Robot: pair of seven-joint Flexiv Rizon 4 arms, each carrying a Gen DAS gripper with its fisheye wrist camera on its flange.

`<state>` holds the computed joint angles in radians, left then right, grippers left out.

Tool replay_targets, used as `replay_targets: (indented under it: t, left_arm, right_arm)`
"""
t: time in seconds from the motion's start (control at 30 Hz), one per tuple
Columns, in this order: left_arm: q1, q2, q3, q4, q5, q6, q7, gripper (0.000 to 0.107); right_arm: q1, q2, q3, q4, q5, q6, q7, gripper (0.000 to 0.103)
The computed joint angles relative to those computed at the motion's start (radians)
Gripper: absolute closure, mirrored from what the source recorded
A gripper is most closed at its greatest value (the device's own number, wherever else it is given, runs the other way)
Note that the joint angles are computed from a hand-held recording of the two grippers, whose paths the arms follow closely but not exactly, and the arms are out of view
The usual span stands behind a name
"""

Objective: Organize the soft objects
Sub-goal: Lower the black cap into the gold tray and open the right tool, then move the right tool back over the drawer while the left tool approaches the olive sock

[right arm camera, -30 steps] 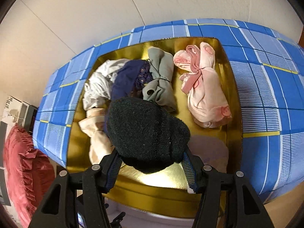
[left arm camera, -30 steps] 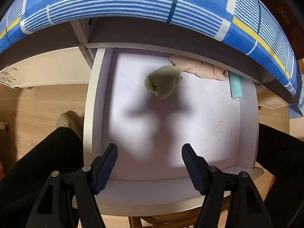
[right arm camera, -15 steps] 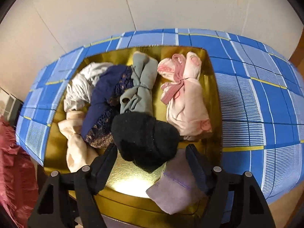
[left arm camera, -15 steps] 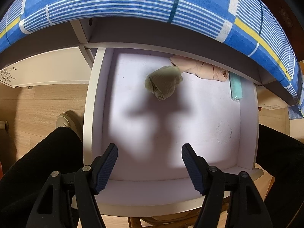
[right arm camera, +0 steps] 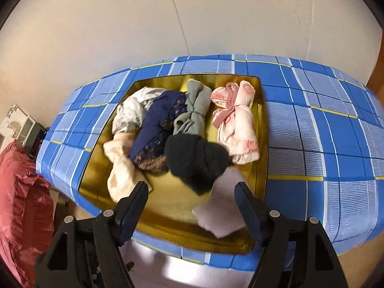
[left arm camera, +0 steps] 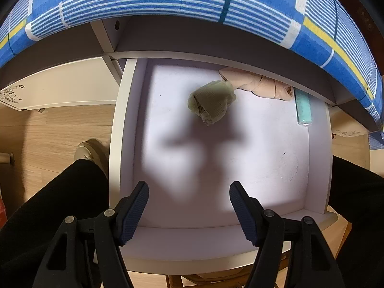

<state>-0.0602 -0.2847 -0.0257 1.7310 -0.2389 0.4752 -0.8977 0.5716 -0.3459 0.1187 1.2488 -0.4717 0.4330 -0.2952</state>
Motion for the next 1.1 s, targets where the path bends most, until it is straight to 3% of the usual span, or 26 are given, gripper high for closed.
replay_targets:
  t: [0.57, 0.9, 1.1]
  left_arm:
    - [-0.006, -0.006, 0.004, 0.003, 0.039, 0.027, -0.017, 0.036]
    - [-0.01, -0.005, 0.004, 0.007, 0.055, 0.04, -0.014, 0.036]
    - [-0.014, -0.007, 0.005, 0.007, 0.069, 0.045, -0.016, 0.036]
  right_arm:
    - [0.051, 0.146, 0.094, 0.282, -0.092, 0.176, 0.069, 0.028]
    - [0.069, 0.141, 0.133, 0.406, -0.004, 0.206, 0.076, 0.028]
    - [0.057, 0.119, 0.144, 0.467, 0.111, 0.224, 0.094, 0.028]
